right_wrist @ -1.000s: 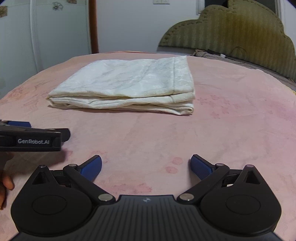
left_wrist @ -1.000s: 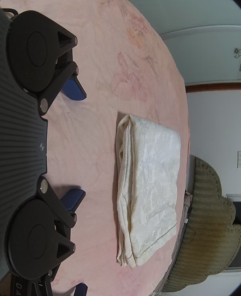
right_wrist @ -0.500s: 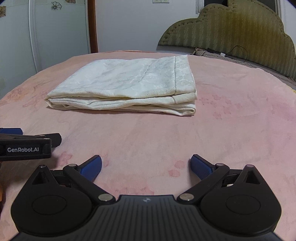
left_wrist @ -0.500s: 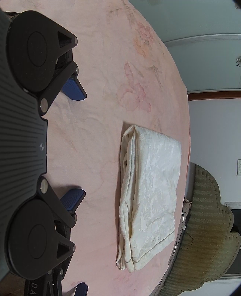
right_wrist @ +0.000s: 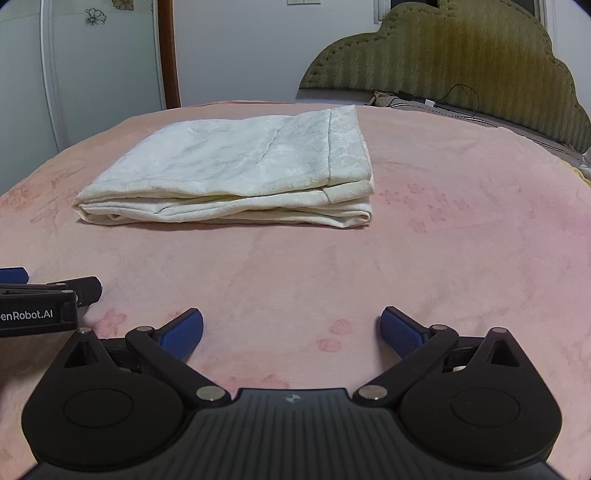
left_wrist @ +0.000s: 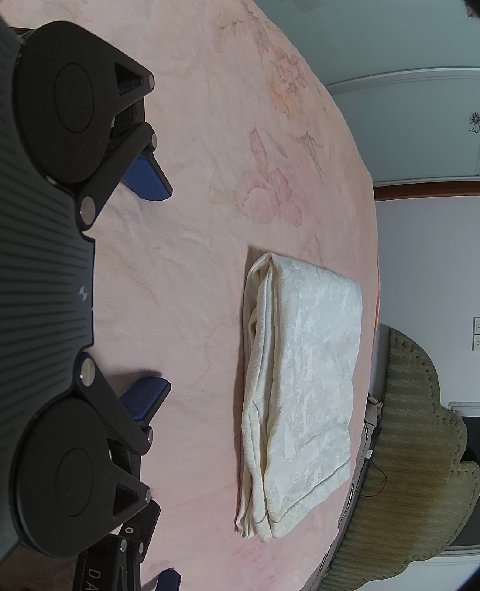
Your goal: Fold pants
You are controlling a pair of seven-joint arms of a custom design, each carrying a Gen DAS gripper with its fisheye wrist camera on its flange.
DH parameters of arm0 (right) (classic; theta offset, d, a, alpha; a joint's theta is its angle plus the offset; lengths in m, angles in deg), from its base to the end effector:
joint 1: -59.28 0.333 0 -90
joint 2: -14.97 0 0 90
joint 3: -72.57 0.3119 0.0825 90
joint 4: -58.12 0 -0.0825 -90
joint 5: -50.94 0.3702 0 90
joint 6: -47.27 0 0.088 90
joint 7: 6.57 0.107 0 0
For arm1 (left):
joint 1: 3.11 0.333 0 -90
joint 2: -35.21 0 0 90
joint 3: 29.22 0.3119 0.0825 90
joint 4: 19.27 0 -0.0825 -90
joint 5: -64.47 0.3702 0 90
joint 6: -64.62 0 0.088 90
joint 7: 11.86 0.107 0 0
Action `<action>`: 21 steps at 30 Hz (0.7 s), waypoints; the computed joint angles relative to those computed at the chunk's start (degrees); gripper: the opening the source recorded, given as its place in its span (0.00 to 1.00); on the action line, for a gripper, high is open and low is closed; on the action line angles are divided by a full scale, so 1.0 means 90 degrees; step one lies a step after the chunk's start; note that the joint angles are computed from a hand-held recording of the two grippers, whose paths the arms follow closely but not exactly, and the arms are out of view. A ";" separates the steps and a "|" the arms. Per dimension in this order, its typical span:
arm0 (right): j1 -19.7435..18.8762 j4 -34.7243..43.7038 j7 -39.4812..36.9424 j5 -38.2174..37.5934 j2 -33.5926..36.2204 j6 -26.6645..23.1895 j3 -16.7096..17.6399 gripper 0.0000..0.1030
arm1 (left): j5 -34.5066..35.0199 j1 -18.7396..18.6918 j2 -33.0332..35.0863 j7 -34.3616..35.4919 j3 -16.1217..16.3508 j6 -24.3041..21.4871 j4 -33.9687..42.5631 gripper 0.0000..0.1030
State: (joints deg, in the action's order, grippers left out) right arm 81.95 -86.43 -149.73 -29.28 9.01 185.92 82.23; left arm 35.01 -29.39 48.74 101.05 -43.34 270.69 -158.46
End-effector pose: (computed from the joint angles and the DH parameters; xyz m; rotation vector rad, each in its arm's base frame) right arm 0.3808 0.2349 0.3238 -1.2389 2.1322 -0.9801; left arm 0.4379 -0.2873 0.3250 -1.2666 2.1318 -0.9957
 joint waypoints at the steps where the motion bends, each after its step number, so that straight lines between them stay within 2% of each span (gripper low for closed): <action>1: -0.0003 -0.0010 0.0008 -0.0010 -0.0008 0.0008 -0.0004 1.00 | 0.0088 0.0060 -0.0006 -0.0066 -0.0035 0.0001 -0.0020 1.00; 4: 0.0003 -0.0044 0.0166 -0.0063 -0.0040 -0.0024 0.0010 1.00 | 0.0359 0.0213 -0.0038 -0.0247 -0.0108 0.0016 -0.0099 1.00; 7: -0.0002 -0.0073 0.0295 0.0029 -0.0068 -0.0120 0.0006 1.00 | 0.0194 0.0070 -0.0040 -0.0124 -0.0016 0.0079 -0.0108 1.00; 9: -0.0005 -0.0009 -0.0024 0.0146 -0.0010 -0.0124 -0.0002 1.00 | 0.0071 -0.0004 -0.0026 -0.0010 0.0020 0.0083 -0.0083 1.00; 21: -0.0014 -0.0042 -0.0016 0.0124 -0.0039 -0.0097 0.0001 1.00 | 0.0188 0.0089 -0.0001 -0.0116 -0.0038 0.0076 -0.0074 1.00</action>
State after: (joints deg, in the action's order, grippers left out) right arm 81.82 -86.80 -149.88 -28.16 8.66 185.05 82.24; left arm 36.70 -28.59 48.73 100.00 -43.68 271.38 -159.13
